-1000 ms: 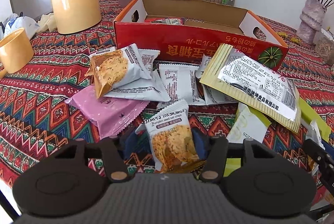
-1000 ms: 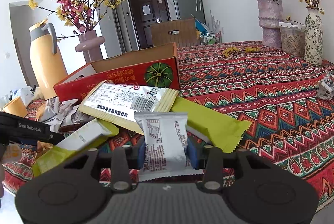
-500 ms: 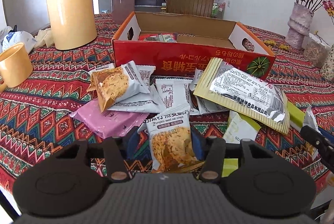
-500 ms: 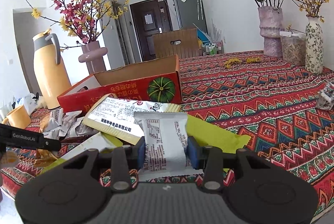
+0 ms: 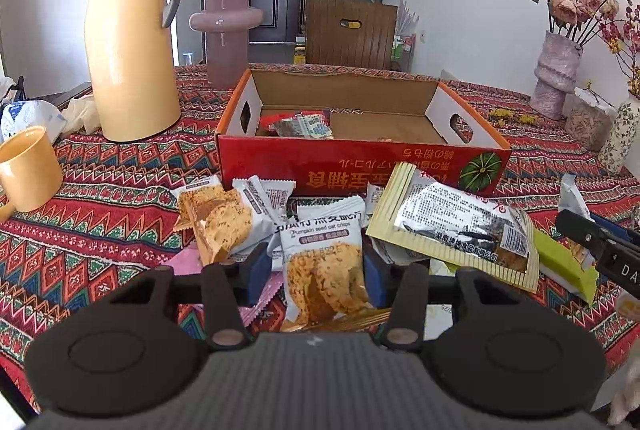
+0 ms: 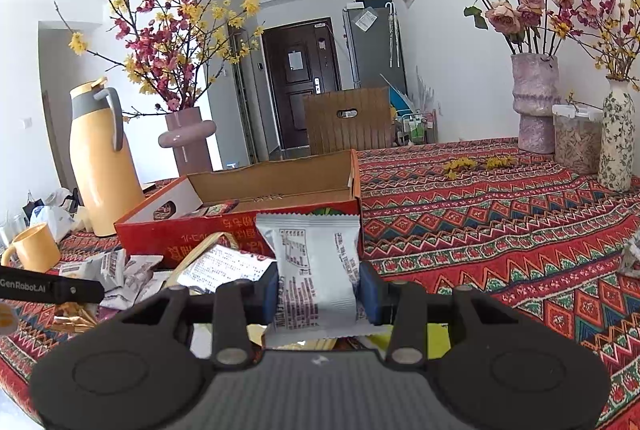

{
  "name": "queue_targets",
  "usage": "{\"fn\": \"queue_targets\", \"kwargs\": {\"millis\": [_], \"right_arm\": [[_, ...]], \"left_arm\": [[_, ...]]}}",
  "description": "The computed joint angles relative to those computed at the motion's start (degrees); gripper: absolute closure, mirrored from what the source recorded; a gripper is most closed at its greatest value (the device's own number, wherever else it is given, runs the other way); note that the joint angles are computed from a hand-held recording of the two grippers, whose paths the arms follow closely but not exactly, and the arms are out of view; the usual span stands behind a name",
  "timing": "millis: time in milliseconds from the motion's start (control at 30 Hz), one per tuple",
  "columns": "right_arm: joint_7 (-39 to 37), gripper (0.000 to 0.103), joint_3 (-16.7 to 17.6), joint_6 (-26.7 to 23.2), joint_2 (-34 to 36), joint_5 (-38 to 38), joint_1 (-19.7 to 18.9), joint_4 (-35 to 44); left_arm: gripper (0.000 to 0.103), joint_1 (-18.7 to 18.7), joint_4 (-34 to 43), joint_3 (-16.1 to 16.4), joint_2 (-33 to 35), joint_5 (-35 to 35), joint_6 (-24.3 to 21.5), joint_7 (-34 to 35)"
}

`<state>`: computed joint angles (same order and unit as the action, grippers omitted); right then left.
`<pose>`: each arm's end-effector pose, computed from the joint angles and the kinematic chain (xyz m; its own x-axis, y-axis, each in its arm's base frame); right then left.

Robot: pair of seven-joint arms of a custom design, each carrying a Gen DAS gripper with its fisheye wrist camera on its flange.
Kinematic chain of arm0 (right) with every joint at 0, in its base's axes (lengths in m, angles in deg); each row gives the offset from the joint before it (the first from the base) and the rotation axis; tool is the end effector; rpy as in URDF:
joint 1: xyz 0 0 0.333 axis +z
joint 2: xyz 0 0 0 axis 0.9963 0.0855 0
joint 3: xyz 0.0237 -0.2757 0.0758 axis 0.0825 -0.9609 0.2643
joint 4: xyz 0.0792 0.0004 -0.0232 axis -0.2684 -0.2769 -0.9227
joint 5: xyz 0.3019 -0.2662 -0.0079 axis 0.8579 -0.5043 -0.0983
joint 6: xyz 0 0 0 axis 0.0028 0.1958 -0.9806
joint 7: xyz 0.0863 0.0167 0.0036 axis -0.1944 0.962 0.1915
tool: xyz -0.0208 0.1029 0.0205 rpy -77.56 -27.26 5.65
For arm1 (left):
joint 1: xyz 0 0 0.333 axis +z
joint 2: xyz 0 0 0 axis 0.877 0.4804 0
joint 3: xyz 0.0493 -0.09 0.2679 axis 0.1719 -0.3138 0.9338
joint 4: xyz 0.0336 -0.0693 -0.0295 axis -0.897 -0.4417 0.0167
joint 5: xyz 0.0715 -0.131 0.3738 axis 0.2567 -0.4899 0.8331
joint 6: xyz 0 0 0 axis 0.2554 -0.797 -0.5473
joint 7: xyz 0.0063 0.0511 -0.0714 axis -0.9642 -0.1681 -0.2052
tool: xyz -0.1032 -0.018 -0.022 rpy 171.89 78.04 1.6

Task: Organize snacks
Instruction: 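Carry both packets over the box and release them inside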

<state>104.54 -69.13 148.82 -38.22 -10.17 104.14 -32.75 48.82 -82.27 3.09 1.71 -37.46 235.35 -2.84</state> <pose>0.6894 0.2338 0.3795 0.2198 -0.9621 -0.1614 -0.3989 0.0623 -0.9149 0.6801 -0.1880 0.4335 0.0658 -0.9966 0.0500 -0.6027 -0.0796 -0.7940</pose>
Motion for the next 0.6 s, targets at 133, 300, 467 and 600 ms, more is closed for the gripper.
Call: {"fn": "queue_targets", "kwargs": {"millis": [133, 300, 467, 600], "right_arm": [[-0.1, 0.063, -1.0, -1.4, 1.7, -0.1, 0.7, 3.4], [0.2, 0.063, -4.5, -4.5, 4.3, 0.9, 3.4, 8.8], [2.0, 0.063, -7.5, -7.8, 7.4, 0.6, 5.3, 14.7], [3.6, 0.063, -8.3, -10.2, 9.9, -1.1, 5.3, 19.4]], "left_arm": [[0.055, 0.2, 1.2, 0.3, 0.6, 0.2, 1.3, 0.4], [0.056, 0.5, 3.7, 0.6, 2.0, -0.8, 2.7, 1.9], [0.057, 0.7, 6.9, 0.7, 3.8, -2.8, 3.1, 4.3], [0.057, 0.3, 9.1, 1.7, 5.1, -3.5, 3.6, 4.8]]}}
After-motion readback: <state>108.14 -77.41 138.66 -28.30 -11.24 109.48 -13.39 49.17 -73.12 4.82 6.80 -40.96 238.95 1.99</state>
